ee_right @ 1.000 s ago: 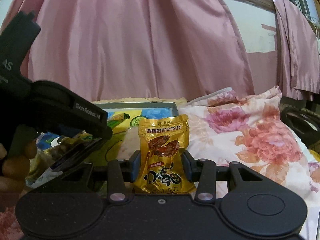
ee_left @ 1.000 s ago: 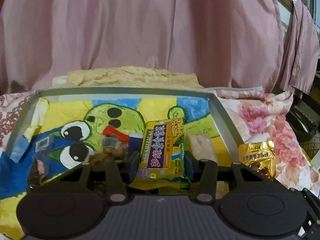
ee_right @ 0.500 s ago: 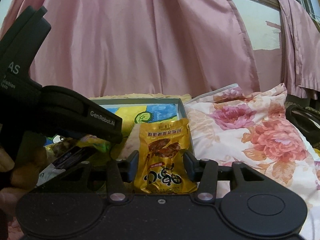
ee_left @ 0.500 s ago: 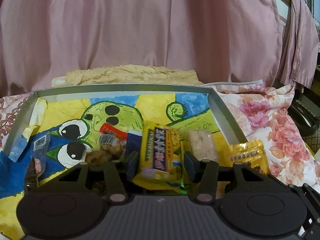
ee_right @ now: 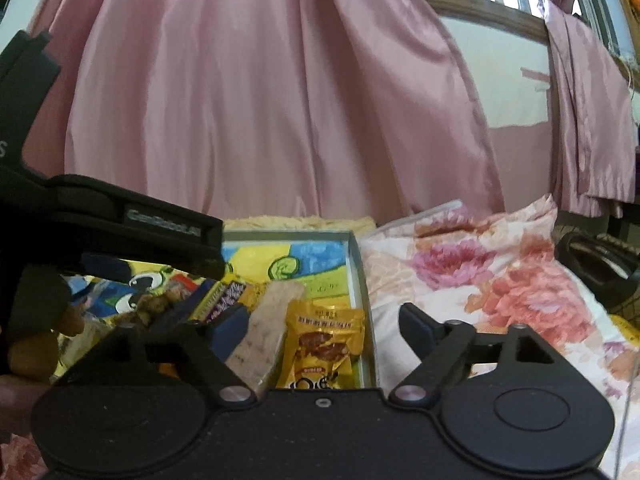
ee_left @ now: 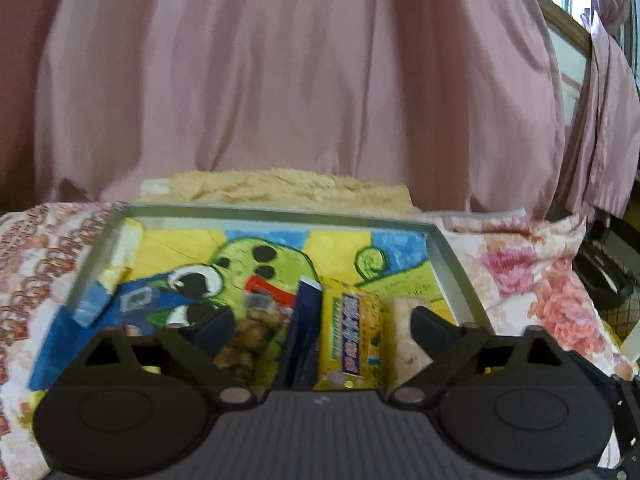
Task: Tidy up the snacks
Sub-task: 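Open both tools to drop the two bags into the tray, then lift both tools away from the tray toward the last loose snacks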
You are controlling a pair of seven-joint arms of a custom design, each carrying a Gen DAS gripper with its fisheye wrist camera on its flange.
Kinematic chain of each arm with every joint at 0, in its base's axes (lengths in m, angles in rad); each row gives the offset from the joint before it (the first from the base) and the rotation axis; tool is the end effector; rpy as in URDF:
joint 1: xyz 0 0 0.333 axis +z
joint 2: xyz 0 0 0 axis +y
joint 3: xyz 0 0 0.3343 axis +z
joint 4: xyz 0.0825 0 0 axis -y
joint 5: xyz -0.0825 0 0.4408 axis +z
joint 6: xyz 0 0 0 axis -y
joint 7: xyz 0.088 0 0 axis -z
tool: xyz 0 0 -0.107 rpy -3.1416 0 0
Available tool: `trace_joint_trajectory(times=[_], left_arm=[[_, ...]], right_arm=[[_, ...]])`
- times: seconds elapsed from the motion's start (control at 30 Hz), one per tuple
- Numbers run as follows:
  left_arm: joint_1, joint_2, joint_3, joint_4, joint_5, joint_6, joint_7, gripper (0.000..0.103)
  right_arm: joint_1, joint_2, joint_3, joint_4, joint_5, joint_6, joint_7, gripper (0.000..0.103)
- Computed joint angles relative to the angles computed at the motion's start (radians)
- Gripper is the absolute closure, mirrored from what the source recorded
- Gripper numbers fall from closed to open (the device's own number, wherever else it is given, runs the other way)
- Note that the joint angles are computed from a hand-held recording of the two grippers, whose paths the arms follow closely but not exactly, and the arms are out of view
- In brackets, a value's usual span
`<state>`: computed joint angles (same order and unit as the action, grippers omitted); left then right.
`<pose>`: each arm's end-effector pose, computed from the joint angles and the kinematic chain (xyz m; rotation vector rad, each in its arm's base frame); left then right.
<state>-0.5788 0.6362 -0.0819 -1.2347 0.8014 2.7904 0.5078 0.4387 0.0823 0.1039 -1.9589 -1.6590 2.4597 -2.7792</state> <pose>0.6600 -0.5275 0.4959 -1.5277 1.8390 -1.1879 0.5684 0.3421 0.4706 -1.3307 1.5816 -1.1538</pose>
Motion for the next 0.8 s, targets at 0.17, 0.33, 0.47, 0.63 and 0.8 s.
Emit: trace_joint_trajectory(times=[0.17, 0.33, 0.47, 0.63, 0.8], left_arm=[[-0.015, -0.106, 0.041, -0.127, 0.084, 0.032, -0.123, 0.001], [-0.016, -0.212, 0.052, -0.245, 0.220, 0.024, -0.259, 0.001], [-0.004, -0.294, 0.036, -0.337, 0.313, -0.011, -0.363, 0.000], [0.019, -0.404, 0.007, -0.468, 0.437, -0.050, -0.507, 0.000], [0.058, -0.506, -0.045, -0.597, 0.508, -0.107, -0.585, 0.000]], right_arm=[[0.009, -0.044, 0.016, -0.029, -0.007, -0.038, -0.013, 0.007], [0.016, -0.087, 0.043, -0.055, -0.001, -0.076, -0.023, 0.002], [0.024, -0.122, 0.067, -0.077, 0.006, -0.114, -0.013, 0.001], [0.029, -0.171, 0.096, -0.116, 0.023, -0.141, -0.011, 0.001], [0.032, -0.224, 0.127, -0.165, 0.033, -0.165, -0.007, 0.001]])
